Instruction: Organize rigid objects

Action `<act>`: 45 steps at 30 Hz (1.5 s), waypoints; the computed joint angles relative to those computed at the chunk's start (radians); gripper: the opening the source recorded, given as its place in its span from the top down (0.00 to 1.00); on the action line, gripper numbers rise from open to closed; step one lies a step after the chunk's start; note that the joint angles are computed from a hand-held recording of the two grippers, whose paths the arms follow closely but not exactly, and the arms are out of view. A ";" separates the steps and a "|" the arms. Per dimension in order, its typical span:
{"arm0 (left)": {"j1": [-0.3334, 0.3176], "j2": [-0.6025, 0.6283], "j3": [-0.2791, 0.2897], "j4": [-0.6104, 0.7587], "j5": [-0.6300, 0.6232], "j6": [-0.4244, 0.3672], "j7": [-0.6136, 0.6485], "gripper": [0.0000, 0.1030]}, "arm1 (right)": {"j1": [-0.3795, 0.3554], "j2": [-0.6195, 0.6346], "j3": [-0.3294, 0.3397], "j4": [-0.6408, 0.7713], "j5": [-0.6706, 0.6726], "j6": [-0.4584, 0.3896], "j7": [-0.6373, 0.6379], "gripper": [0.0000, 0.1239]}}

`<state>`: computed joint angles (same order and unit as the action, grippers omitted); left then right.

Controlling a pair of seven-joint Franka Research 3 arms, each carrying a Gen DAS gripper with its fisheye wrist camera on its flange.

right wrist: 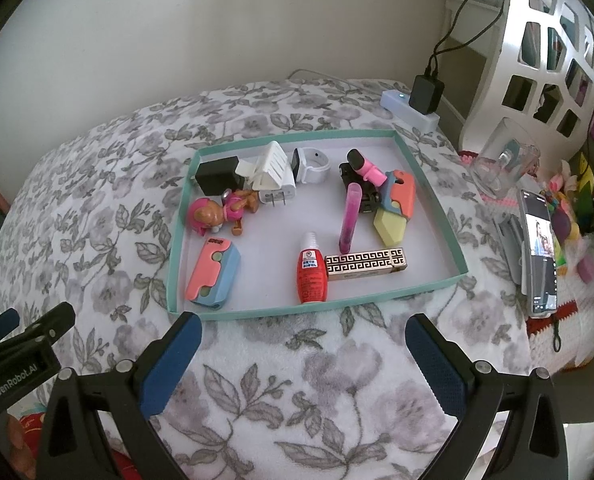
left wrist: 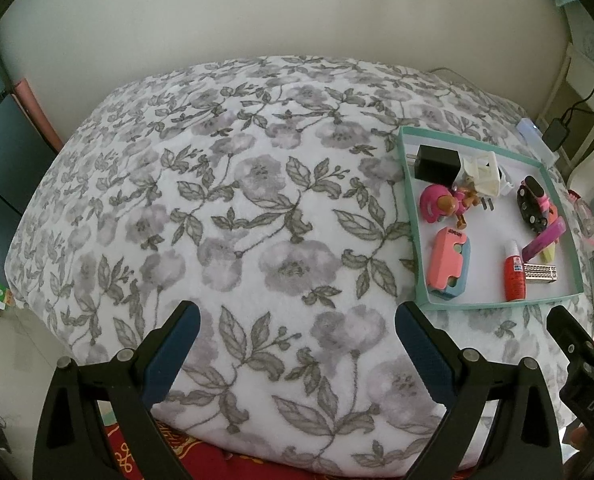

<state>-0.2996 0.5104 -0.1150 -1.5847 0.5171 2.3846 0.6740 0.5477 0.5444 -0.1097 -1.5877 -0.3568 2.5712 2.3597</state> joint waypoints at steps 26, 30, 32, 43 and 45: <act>0.003 0.000 -0.001 0.000 -0.004 -0.003 0.006 0.05 | -0.001 0.000 -0.002 -0.006 0.005 0.006 -0.002 0.17; 0.002 0.000 -0.001 -0.002 -0.002 0.001 0.007 0.05 | 0.000 0.000 -0.002 -0.008 0.004 0.007 -0.001 0.17; 0.001 0.000 0.000 -0.001 -0.002 0.000 0.007 0.05 | -0.001 0.000 -0.002 -0.008 0.005 0.007 -0.001 0.17; 0.001 0.000 0.000 0.002 -0.001 -0.006 0.012 0.05 | -0.004 -0.002 -0.002 -0.013 0.009 0.011 -0.004 0.17; 0.000 -0.001 0.000 0.002 0.001 -0.007 0.011 0.05 | -0.004 -0.002 -0.002 -0.013 0.009 0.012 -0.004 0.17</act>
<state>-0.2999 0.5097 -0.1147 -1.5831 0.5181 2.3777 0.6851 0.5440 0.5426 -0.1118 -1.6011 -0.3477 2.5832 2.3554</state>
